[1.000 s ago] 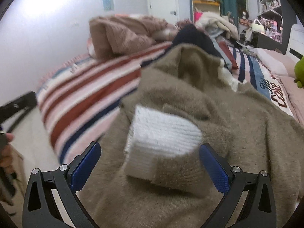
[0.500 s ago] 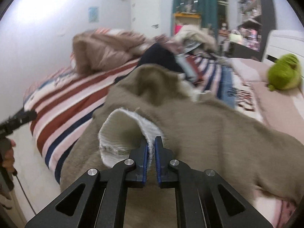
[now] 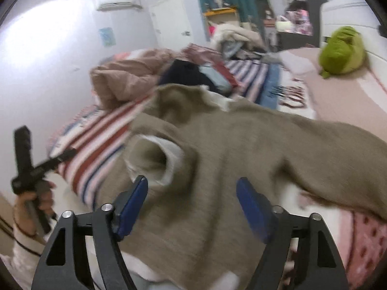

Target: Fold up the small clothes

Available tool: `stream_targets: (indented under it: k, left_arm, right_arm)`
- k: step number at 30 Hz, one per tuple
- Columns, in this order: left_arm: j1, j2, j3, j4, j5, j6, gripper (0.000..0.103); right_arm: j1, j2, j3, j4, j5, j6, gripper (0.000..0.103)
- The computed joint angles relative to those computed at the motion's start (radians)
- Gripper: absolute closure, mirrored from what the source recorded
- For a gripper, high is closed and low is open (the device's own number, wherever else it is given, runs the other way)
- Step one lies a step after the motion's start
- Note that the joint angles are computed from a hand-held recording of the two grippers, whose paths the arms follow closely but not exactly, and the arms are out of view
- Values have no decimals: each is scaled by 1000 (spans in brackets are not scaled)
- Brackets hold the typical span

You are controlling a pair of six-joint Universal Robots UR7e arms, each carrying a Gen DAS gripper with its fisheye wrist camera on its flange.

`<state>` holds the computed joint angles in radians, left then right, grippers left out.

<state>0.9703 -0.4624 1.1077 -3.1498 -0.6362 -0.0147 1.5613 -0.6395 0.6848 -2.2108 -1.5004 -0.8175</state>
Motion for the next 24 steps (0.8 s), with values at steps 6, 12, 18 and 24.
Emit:
stream_targets:
  k: [6, 12, 18, 24]
  left_arm:
    - [-4, 7, -7, 38, 29, -37, 1]
    - [0, -3, 7, 67, 27, -66, 1]
    - [8, -11, 15, 92, 12, -83, 1]
    - [16, -3, 0, 109, -18, -95, 1]
  right_arm:
    - [53, 139, -131, 77, -36, -61, 7]
    - [71, 280, -322, 193, -137, -38, 8]
    - [50, 269, -321, 101, -121, 41, 89]
    - [24, 202, -264, 36, -164, 50, 99]
